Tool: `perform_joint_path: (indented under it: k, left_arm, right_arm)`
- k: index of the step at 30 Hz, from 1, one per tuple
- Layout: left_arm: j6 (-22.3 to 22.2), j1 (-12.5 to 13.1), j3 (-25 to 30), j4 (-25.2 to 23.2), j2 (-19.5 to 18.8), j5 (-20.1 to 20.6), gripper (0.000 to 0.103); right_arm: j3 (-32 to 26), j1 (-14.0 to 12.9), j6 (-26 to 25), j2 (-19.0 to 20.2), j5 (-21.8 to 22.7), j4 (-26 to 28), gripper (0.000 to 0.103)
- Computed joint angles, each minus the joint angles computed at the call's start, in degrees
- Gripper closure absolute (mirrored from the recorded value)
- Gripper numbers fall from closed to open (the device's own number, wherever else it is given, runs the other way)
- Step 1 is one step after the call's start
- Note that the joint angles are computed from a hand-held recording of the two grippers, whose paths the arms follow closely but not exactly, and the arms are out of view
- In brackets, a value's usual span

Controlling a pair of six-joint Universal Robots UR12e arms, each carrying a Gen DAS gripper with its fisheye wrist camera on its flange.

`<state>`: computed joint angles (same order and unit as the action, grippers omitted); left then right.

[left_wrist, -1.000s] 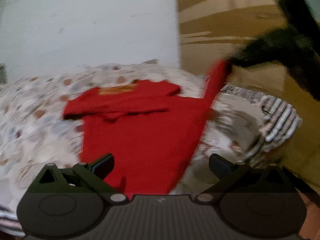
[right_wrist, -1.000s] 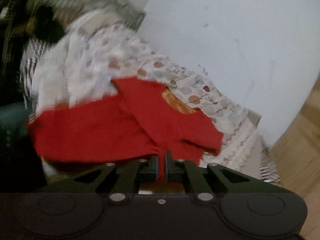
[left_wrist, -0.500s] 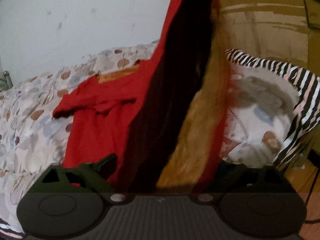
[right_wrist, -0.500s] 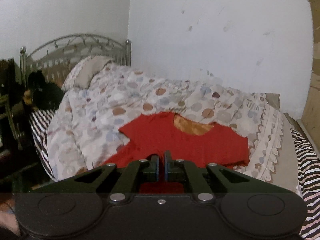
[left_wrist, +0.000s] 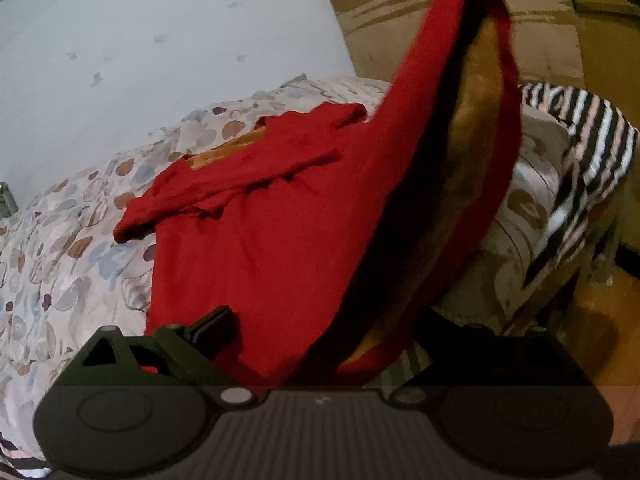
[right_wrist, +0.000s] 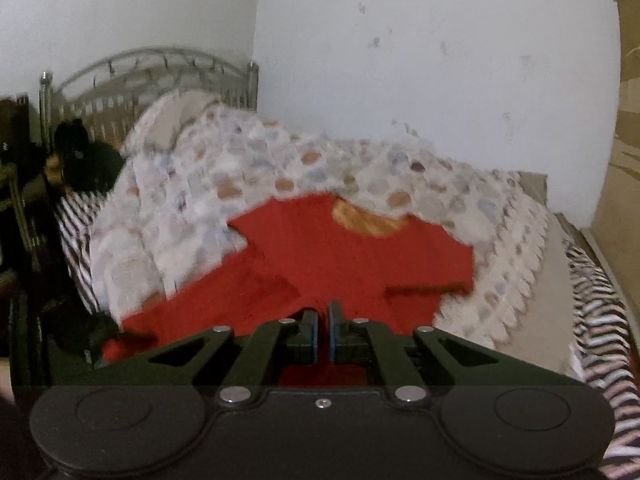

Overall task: Fold small clothes
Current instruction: 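Lay the hem over the dress body and open the right gripper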

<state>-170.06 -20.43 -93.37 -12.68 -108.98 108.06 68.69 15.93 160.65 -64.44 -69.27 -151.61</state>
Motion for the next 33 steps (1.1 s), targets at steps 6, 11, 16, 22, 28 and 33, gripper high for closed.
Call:
perform_joint_path:
  k: [6,11,16,22,28,33]
  left_arm:
    - [1.71,1.15,-0.68,-4.82,1.33,-2.73,0.003]
    - [2.91,2.04,-1.52,-6.71,2.54,-2.83,0.001]
    - [4.02,2.46,-1.87,-8.89,3.07,0.34,0.001]
    - [4.86,3.13,-2.82,-9.79,4.08,0.0,0.001]
    - [5.25,3.28,-3.86,-8.86,4.93,-0.67,0.001]
    - [3.04,3.18,-4.23,-6.7,5.37,-2.04,0.0]
  right_arm:
    - [7.34,-0.48,-8.76,-3.68,-5.98,1.84,0.089]
    - [12.18,0.36,-19.41,-4.76,-12.59,1.68,0.063]
    - [15.83,1.19,-30.08,-4.68,-15.95,-3.35,0.03]
    - [20.1,2.79,-49.48,-2.9,-20.88,-15.08,0.019]
    - [22.59,3.33,-64.58,0.84,-20.73,-32.96,0.043]
    - [21.93,2.84,-63.63,-1.13,-18.47,-25.15,0.091]
